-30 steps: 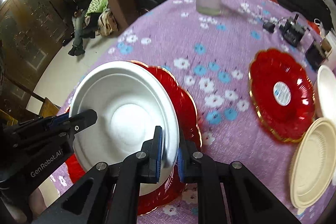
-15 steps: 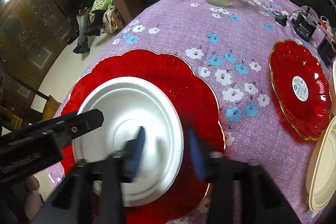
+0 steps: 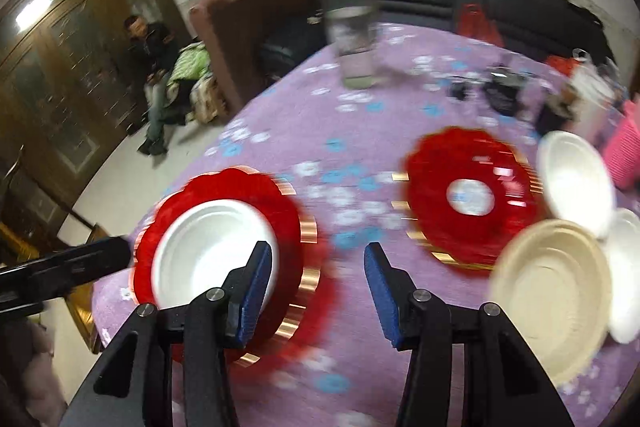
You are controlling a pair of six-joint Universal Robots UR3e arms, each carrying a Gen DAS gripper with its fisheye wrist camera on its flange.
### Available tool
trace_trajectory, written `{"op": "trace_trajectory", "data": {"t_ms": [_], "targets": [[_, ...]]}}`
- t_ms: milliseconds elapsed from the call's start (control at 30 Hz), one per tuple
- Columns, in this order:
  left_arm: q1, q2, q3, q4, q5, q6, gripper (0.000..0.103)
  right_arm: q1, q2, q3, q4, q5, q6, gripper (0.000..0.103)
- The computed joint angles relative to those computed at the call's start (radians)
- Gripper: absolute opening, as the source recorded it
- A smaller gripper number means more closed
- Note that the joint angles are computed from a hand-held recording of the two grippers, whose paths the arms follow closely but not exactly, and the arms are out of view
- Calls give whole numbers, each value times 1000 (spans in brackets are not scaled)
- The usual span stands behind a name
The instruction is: Organize plates and bowls
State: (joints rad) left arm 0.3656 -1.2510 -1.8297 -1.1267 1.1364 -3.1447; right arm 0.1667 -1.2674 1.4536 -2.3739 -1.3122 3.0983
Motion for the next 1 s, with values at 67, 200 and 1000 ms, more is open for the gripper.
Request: {"op": "trace_trajectory", "data": {"t_ms": [67, 200, 1000], "targets": [[-80, -52, 69, 19, 12, -26, 76, -80, -43, 34, 12, 3, -7, 53], [-213, -221, 219, 81, 69, -112, 76, -258, -61, 32, 95, 99, 2, 53], [-366, -994, 943, 5, 188, -245, 76, -251, 588, -930, 671, 7, 30, 52]]}}
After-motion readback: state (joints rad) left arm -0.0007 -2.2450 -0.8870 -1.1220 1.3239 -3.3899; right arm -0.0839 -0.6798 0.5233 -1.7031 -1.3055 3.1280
